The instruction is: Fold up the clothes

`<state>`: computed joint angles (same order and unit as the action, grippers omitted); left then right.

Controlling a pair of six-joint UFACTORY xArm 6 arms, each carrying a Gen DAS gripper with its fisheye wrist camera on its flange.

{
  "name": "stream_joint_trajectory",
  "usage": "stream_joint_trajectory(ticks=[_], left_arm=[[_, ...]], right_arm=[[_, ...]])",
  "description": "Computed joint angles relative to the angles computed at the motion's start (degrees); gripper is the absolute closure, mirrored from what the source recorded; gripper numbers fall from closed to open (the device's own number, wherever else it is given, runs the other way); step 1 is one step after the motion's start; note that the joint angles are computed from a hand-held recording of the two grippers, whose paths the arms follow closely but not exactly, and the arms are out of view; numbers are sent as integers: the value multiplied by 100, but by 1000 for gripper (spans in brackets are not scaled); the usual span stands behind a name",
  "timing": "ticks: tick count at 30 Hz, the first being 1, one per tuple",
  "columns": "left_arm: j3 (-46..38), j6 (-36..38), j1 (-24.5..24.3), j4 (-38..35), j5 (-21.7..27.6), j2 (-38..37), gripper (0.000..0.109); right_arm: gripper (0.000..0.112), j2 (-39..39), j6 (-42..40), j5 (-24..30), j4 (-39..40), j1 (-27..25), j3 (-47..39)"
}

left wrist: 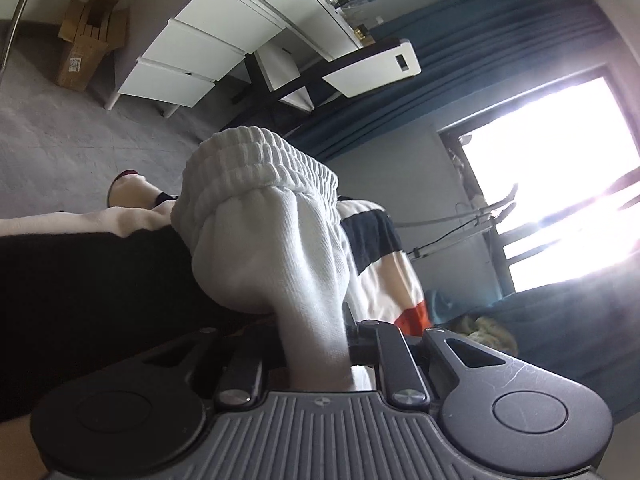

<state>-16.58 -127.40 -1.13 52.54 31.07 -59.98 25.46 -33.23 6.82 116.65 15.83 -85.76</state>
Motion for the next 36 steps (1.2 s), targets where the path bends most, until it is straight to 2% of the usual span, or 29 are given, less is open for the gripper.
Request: stream_joint_trajectory(ticks=[1, 4, 5, 6, 8, 9, 10, 12, 16, 18, 21, 25, 28, 32, 36], left_arm=[[-33, 163, -219, -185, 320, -66, 87], [-157, 515, -551, -597, 810, -60, 71], [-201, 561, -669, -675, 978, -67, 57], [-254, 367, -914, -591, 1328, -158, 47], [-358, -67, -1440, -363, 1990, -339, 40], [-432, -244, -1763, -249, 2356, -417, 37], [-521, -416, -2108, -133, 2746, -468, 36], [-758, -528, -2731, 79, 3560, -394, 36], [-1461, -642, -4070, 605, 5153, 221, 33], [-1815, -447, -4465, 814, 5588, 623, 31], [-2336, 198, -4707, 1034, 5926, 1337, 31], [-2973, 780, -4700, 1407, 5799, 2443, 29], [-3364, 1410, -4384, 1661, 4869, 3237, 28], [-3885, 1790, -4033, 1734, 3619, 4293, 28], [-4278, 2066, -3779, 1635, 2599, 5196, 28]], right_arm=[[96, 11, 83, 9, -84, 1, 16], [82, 43, 242, 115, -53, -34, 52], [71, 54, 268, 164, 16, -52, 62], [55, 72, 119, 227, 174, -73, 39], [37, 107, -181, 360, 478, -113, -5], [33, 124, -318, 429, 619, -133, -22], [32, 141, -443, 499, 745, -153, -37], [30, 174, -295, 469, 485, -123, -87], [30, 253, -169, 433, 219, -89, -180], [30, 305, -386, 426, 418, -94, -259], [30, 374, -710, 411, 826, -109, -361], [30, 398, -1000, 408, 1101, -116, -416], [30, 455, -1160, 342, 1223, -89, -517], [30, 534, -1406, 158, 1417, -25, -679], [30, 544, -2192, 170, 2107, -52, -750]])
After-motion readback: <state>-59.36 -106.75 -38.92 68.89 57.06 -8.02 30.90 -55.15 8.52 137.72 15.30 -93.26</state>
